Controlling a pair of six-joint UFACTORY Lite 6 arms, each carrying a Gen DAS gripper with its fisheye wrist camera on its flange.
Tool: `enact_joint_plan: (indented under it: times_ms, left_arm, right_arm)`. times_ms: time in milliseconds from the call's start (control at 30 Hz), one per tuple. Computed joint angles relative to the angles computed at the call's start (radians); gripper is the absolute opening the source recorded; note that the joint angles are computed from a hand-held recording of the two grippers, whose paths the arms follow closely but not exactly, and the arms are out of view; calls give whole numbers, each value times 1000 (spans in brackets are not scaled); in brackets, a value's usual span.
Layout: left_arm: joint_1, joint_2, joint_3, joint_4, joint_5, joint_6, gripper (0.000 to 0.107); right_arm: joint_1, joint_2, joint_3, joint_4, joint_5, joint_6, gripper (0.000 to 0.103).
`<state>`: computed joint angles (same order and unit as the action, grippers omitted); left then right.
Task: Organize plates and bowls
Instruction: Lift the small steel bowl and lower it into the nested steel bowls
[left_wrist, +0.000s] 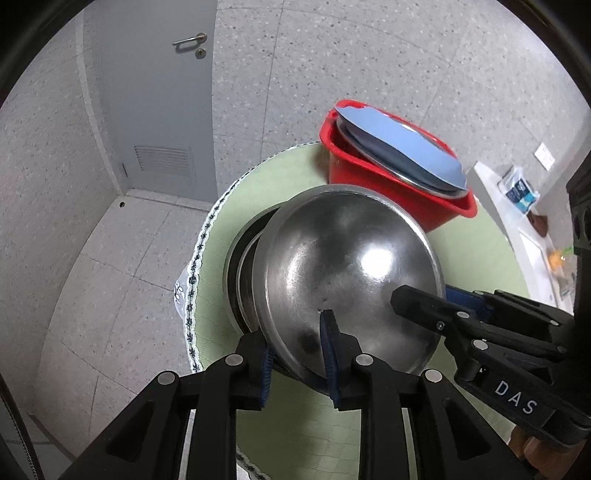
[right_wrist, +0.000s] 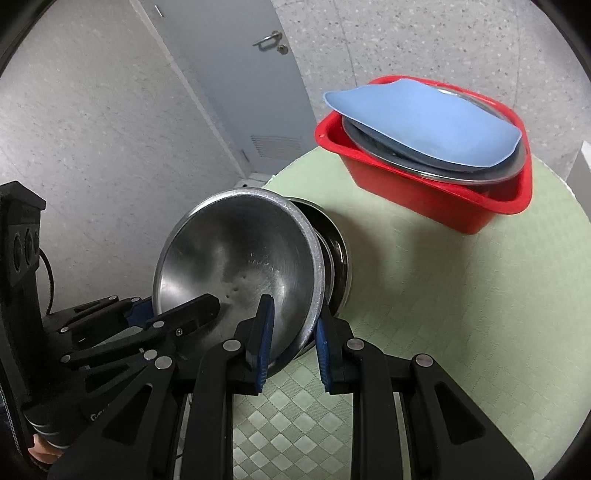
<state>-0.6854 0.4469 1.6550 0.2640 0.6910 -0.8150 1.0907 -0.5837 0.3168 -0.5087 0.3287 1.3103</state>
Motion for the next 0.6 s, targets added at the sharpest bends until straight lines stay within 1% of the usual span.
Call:
enact_joint_plan:
  times_ms: [67, 167, 267, 300, 333, 367, 500, 533, 567, 600]
  left_arm:
    - [15, 14, 11, -10, -8, 22, 23]
    - [29, 51, 41, -24, -14, 61, 24]
    - [43, 120, 108, -71, -9, 119, 32]
    - [48, 132, 120, -85, -13, 135, 37]
    - [53, 148, 136, -98, -13, 152, 39]
    - [59, 163, 151, -104, -14, 164, 40]
    - [91, 198, 192, -169, -19, 241, 45]
    - [94, 195, 184, -176, -29, 241, 47]
    - [100, 182, 165, -194, -44, 253, 49]
    - [112, 169, 145, -228, -60, 279, 52]
  right_arm:
    - [1, 13, 7, -11, -2, 22, 24]
    - [14, 31, 15, -48, 10, 79, 24]
    - [11, 37, 8, -76, 0, 121, 24]
    - [12, 42, 7, -88, -8, 140, 24]
    - [32, 40, 8, -111, 3, 180, 24]
    - [40, 48, 12, -129, 7, 206, 22]
    - [45, 17, 1, -124, 23, 218, 23]
    - [49, 9, 0, -128, 35, 224, 26]
    - [55, -5, -3, -130, 54, 232, 31]
    - [59, -19, -6, -133, 67, 240, 33]
